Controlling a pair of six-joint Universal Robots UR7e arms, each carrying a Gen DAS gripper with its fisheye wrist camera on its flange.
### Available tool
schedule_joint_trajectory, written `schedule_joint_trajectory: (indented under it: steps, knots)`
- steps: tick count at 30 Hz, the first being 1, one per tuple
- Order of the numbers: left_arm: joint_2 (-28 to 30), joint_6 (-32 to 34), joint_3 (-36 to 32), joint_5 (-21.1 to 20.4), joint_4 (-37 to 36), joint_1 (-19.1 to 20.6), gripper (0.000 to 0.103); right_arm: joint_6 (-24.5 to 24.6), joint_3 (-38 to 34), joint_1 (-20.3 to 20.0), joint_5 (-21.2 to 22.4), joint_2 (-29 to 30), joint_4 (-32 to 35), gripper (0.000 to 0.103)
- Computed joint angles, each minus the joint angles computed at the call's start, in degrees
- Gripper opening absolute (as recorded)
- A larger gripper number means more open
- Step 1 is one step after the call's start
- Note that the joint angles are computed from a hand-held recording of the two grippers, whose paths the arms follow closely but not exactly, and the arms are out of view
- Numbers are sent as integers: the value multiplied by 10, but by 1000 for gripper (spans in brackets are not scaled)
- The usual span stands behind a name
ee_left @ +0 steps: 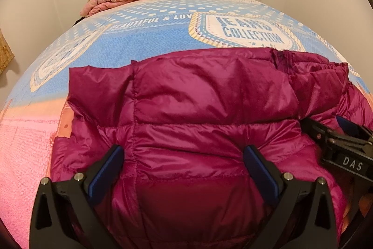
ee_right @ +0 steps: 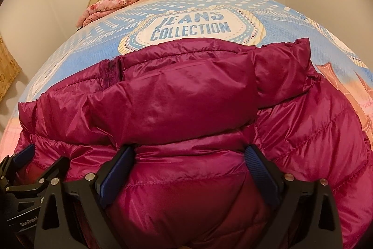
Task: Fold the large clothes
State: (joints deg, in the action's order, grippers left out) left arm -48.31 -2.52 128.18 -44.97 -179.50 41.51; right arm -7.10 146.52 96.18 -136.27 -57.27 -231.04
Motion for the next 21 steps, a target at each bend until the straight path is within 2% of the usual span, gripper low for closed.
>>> schedule_joint_trajectory:
  steps: [4, 6, 7, 8, 10, 12, 14, 15, 16, 17, 19, 21]
  knots:
    - [-32, -45, 37, 9, 6, -32, 103, 5, 6, -1, 12, -19, 25, 98]
    - [-42, -35, 67, 7, -21, -59, 103, 14, 28, -8, 56, -58, 36, 98]
    - [-40, -29, 76, 12, -37, -69, 103, 15, 43, -11, 82, -76, 11, 98]
    - [-31, -18, 86, 21, -61, -84, 103, 8, 48, -8, 84, -81, -10, 98]
    - [-14, -4, 86, 26, -71, -100, 103, -21, 44, 11, 45, -86, -62, 98]
    - [29, 19, 75, 63, -73, -116, 103, -8, 39, -2, 41, -120, -23, 98]
    - [51, 31, 59, 69, -69, -107, 103, 7, 32, -30, 38, -138, 25, 98]
    - [50, 25, 52, 53, -62, -94, 103, -4, 28, -48, 35, -130, 25, 97]
    - [40, 15, 45, 20, -52, -73, 103, -12, 25, -58, 32, -122, 31, 97]
    - [33, 9, 41, 1, -47, -61, 103, -14, 25, -70, 42, -122, 38, 98]
    - [25, 0, 33, -19, -30, -47, 103, -17, 24, -76, 46, -112, 28, 98]
    - [26, 1, 32, -19, -28, -45, 103, -23, 18, -76, 38, -101, 24, 98]
